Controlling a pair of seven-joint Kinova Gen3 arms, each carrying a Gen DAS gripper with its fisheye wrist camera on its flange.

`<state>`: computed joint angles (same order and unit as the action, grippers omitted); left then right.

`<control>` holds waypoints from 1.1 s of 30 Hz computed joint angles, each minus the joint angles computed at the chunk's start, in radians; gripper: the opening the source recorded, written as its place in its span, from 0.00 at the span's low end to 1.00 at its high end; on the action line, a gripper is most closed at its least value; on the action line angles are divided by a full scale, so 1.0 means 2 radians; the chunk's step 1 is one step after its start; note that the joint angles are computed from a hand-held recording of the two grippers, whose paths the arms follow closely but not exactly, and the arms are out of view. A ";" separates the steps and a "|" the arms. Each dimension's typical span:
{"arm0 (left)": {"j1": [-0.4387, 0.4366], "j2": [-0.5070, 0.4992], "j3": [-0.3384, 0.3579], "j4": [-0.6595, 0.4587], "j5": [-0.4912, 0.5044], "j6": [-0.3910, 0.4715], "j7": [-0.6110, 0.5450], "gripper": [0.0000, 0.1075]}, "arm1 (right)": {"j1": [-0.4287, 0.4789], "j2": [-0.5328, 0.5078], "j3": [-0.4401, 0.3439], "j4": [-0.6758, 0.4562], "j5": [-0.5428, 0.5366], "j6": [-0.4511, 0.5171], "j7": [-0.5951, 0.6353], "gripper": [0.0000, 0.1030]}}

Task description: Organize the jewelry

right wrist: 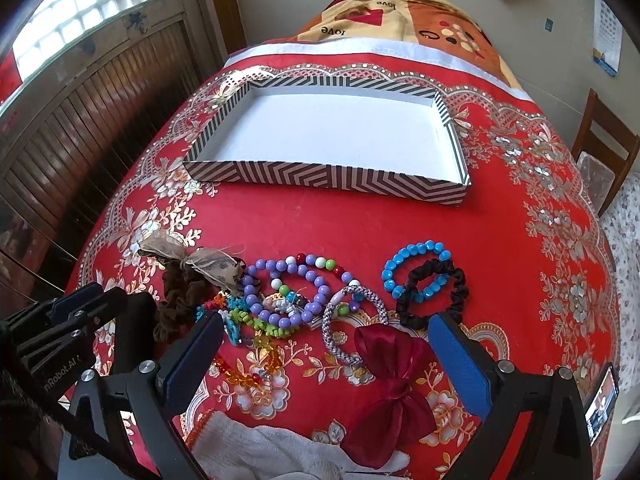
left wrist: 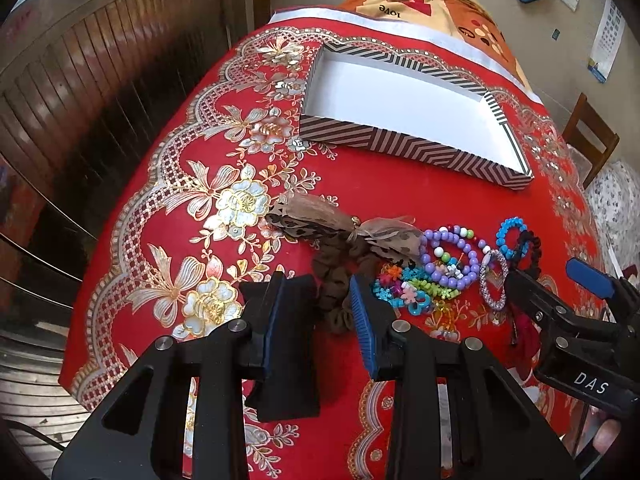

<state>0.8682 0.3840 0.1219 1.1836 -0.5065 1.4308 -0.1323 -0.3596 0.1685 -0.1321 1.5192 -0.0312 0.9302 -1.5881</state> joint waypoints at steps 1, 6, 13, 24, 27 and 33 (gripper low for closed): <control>-0.001 0.000 0.000 0.000 0.001 -0.001 0.000 0.30 | 0.001 0.001 0.000 0.000 -0.001 0.000 0.001 0.98; -0.001 0.001 0.000 -0.001 0.002 -0.001 -0.001 0.30 | 0.003 0.004 0.000 -0.002 -0.006 0.000 0.008 0.98; -0.002 0.005 -0.001 -0.002 0.006 -0.004 0.001 0.30 | 0.003 0.009 0.000 -0.006 -0.006 0.003 0.011 0.98; -0.030 -0.020 0.001 0.036 0.035 -0.044 0.004 0.30 | 0.007 0.013 0.002 -0.008 -0.011 0.002 0.021 0.98; -0.044 -0.041 0.003 0.063 0.040 -0.064 0.013 0.30 | 0.015 0.015 0.001 -0.010 -0.023 0.001 0.038 0.98; -0.103 -0.089 0.018 0.130 0.098 -0.135 -0.007 0.30 | 0.042 0.024 -0.001 -0.018 -0.068 0.005 0.095 0.98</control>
